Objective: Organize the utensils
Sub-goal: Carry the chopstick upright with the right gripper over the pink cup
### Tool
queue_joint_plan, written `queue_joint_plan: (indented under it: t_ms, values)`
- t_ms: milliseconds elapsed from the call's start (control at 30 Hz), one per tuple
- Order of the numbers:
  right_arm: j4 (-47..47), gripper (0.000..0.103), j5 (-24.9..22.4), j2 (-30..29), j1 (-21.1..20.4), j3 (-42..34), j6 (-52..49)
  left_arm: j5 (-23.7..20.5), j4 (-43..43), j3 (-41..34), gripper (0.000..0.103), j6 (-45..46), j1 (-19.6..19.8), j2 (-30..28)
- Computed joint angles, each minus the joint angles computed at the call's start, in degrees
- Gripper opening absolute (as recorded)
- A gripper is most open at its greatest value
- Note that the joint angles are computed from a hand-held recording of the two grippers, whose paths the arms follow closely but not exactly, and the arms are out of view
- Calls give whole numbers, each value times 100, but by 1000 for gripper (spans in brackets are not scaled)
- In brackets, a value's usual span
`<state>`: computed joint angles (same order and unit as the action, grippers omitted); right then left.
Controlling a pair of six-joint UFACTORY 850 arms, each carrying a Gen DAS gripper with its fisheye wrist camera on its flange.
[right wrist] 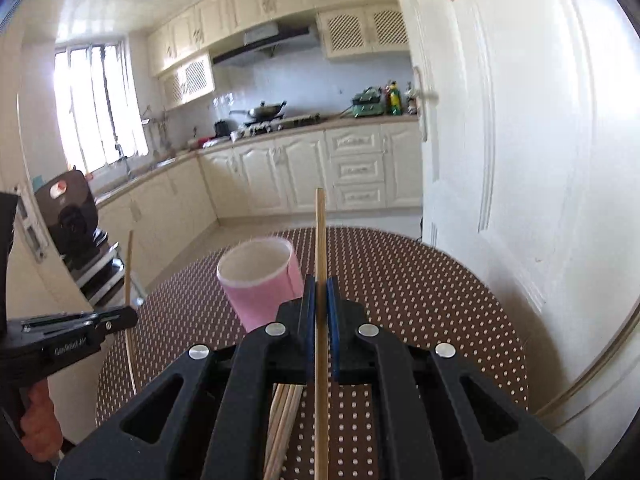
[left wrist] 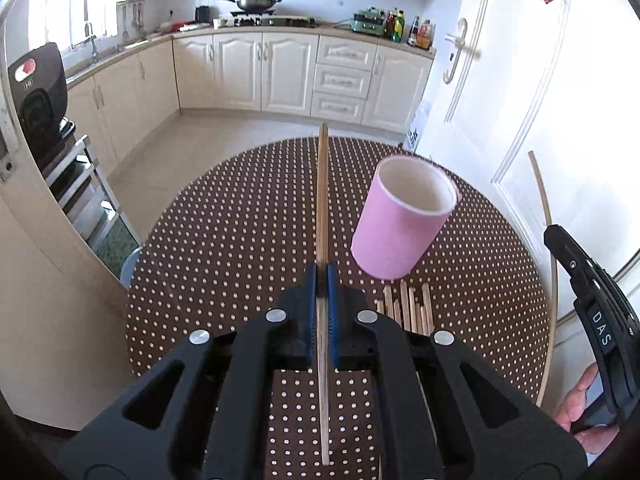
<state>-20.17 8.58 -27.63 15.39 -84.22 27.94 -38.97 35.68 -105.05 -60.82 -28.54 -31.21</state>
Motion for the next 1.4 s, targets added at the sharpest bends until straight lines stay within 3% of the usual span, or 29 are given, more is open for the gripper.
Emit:
queue_joint_plan:
  t_ms: [100,333,433,900,1100,1400]
  values:
    - [-760,5,144,2,-43,-25,864,-65,38,-151,6,14,-22,-50]
    - [464,5,633,43,-29,6,-151,-250,411,-495,6,-219,-88,-160]
    - [192,5,927,15,-53,-33,216,-344,588,-683,6,-325,-118,-241]
    - [404,5,2075,-457,-99,-543,87,-389,885,-1311,6,-329,-163,-473]
    - [-52,5,2321,-716,-178,-943,783,-388,883,-1642,6,-237,-130,-597]
    - [-705,5,2181,-1217,-216,-1747,1680,-461,771,-2336,6,-6,-50,-879]
